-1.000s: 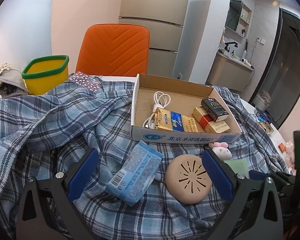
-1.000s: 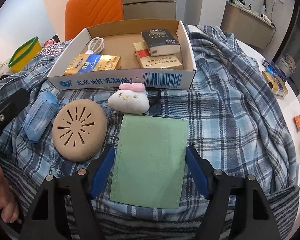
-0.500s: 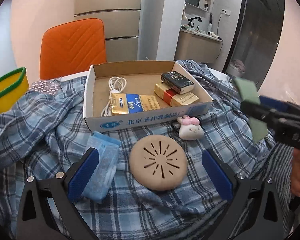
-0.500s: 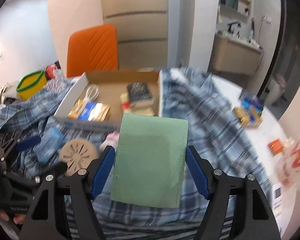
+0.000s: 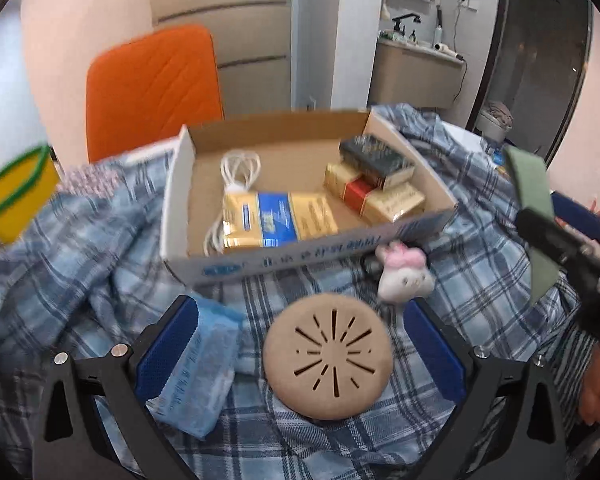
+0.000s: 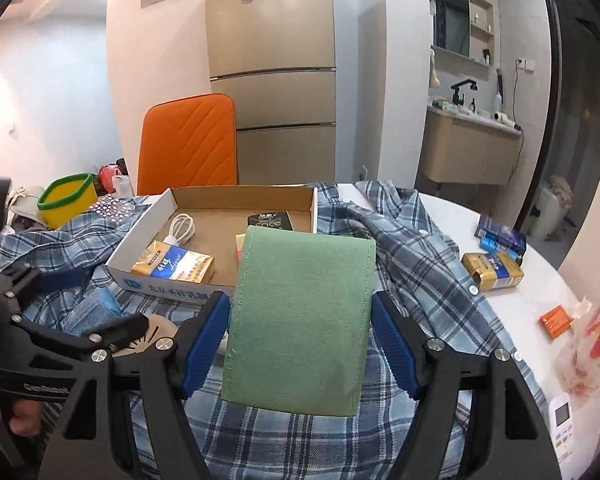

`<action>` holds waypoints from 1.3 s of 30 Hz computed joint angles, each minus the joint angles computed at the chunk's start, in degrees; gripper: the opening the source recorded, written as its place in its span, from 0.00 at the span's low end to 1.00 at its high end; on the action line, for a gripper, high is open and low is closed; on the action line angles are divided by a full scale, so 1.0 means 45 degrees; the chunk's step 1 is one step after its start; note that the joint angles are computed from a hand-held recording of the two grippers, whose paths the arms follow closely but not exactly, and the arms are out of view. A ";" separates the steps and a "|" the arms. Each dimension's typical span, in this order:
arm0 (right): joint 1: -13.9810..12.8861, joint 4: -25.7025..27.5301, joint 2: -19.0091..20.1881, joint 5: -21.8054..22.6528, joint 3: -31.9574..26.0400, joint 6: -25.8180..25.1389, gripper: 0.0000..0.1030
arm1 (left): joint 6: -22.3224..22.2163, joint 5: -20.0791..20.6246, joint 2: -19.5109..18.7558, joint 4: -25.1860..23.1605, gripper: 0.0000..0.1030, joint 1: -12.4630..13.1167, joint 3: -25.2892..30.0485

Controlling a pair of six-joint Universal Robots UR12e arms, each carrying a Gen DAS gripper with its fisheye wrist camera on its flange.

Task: Organize soft objects
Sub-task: 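Hold the green square up with the right gripper while the left gripper reaches toward the beige pad, then grasp the round beige perforated pad with the left gripper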

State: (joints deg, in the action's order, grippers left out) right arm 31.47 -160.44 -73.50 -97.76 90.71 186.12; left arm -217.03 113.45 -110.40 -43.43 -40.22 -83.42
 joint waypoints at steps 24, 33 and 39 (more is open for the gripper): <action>0.0091 0.0123 0.0134 -0.0201 0.0007 -0.0257 0.72 | 0.0052 -0.0750 -0.0194 -0.0952 0.98 0.0132 0.0198; 0.0107 -0.0020 0.0099 -0.0292 0.0063 -0.0164 0.72 | -0.0056 -0.0714 0.0111 -0.0127 0.42 0.0149 -0.0314; 0.0088 -0.0032 0.0075 -0.0225 0.0074 -0.0185 0.72 | 0.0159 -0.0607 0.0136 -0.0003 0.46 0.0071 -0.0323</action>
State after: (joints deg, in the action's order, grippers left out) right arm 31.86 -160.59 -73.16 -98.77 91.04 185.29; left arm -216.31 110.72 -109.79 -43.44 -39.90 -84.88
